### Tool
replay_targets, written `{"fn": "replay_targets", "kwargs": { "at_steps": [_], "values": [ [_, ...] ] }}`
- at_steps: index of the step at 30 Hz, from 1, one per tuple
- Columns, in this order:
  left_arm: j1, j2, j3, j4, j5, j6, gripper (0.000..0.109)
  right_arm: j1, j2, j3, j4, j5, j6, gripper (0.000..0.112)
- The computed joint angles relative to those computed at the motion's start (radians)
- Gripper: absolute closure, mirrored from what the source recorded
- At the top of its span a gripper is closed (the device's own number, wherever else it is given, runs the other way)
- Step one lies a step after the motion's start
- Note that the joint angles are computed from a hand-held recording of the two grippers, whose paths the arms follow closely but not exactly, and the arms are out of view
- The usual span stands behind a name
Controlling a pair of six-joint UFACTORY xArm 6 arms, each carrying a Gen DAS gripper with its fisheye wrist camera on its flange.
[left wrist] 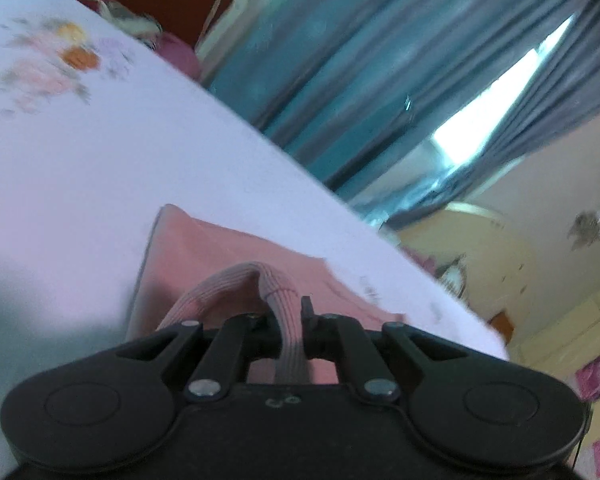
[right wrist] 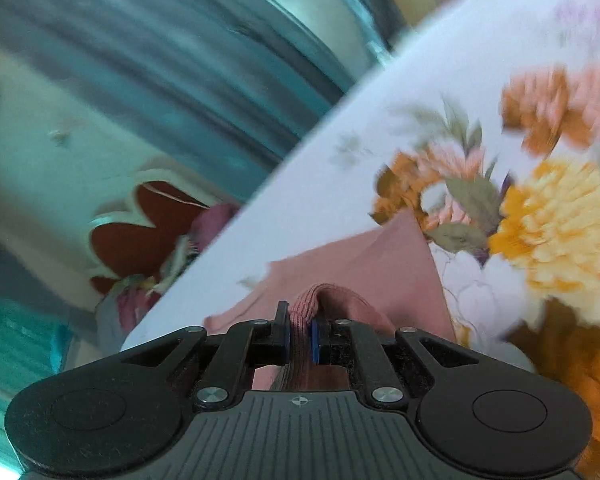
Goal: Fold small clothes
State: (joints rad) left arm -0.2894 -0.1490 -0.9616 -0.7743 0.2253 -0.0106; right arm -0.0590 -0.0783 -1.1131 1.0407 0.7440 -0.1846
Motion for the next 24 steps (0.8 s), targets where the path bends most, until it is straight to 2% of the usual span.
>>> {"fn": "replay_targets", "kwargs": {
  "at_steps": [1, 2, 3, 4, 5, 7, 8, 10, 12, 14, 17, 19, 20, 21, 22, 23, 24],
  "values": [
    [0.004, 0.042, -0.03, -0.04, -0.001, 0.037, 0.086, 0.008, 0.046, -0.026, -0.007, -0.018, 0.01, 0.096],
    [0.003, 0.069, -0.049, -0.117, -0.018, 0.105, 0.064, 0.021, 0.071, -0.036, -0.056, -0.062, 0.051, 0.058],
    [0.001, 0.084, -0.062, -0.204, -0.03, 0.18, 0.051, 0.038, 0.07, -0.022, -0.08, -0.138, 0.051, 0.038],
    [0.001, 0.088, -0.066, -0.251, -0.04, 0.231, 0.05, 0.048, 0.058, -0.006, -0.07, -0.199, 0.009, 0.025],
    [0.0, 0.087, -0.064, -0.257, -0.051, 0.264, 0.047, 0.05, 0.053, 0.004, -0.021, -0.217, -0.061, 0.025],
    [0.005, 0.073, -0.04, -0.142, -0.059, 0.239, 0.045, 0.043, 0.05, 0.008, -0.022, -0.212, -0.14, 0.026],
    [0.012, 0.067, -0.031, -0.092, -0.049, 0.237, 0.045, 0.046, 0.048, 0.013, -0.031, -0.213, -0.192, 0.034],
    [0.024, 0.071, -0.039, 0.023, -0.012, 0.194, 0.045, 0.048, 0.051, 0.014, -0.066, -0.191, -0.256, 0.04],
    [0.041, 0.083, -0.054, 0.163, 0.032, 0.128, 0.047, 0.058, 0.037, 0.035, -0.081, -0.197, -0.325, 0.04],
    [0.048, 0.097, -0.068, 0.204, 0.06, 0.122, 0.048, 0.07, 0.036, 0.047, -0.125, -0.205, -0.359, 0.04],
    [0.055, 0.136, -0.111, 0.265, 0.104, 0.1, 0.052, 0.104, 0.056, 0.043, -0.273, -0.23, -0.276, 0.04],
    [0.062, 0.167, -0.14, 0.402, 0.128, 0.009, 0.057, 0.127, 0.083, 0.024, -0.379, -0.246, -0.213, 0.04],
    [0.064, 0.181, -0.155, 0.475, 0.145, -0.052, 0.063, 0.136, 0.102, 0.012, -0.467, -0.249, -0.162, 0.041],
    [0.067, 0.193, -0.169, 0.529, 0.156, -0.098, 0.067, 0.145, 0.117, 0.003, -0.538, -0.252, -0.133, 0.046],
    [0.065, 0.198, -0.169, 0.572, 0.151, -0.131, 0.069, 0.148, 0.131, -0.012, -0.58, -0.239, -0.117, 0.066],
    [0.063, 0.198, -0.168, 0.613, 0.147, -0.159, 0.083, 0.154, 0.138, -0.014, -0.597, -0.236, -0.116, 0.075],
    [0.064, 0.207, -0.175, 0.639, 0.142, -0.175, 0.093, 0.153, 0.139, -0.014, -0.572, -0.238, -0.145, 0.083]
  ]
}}
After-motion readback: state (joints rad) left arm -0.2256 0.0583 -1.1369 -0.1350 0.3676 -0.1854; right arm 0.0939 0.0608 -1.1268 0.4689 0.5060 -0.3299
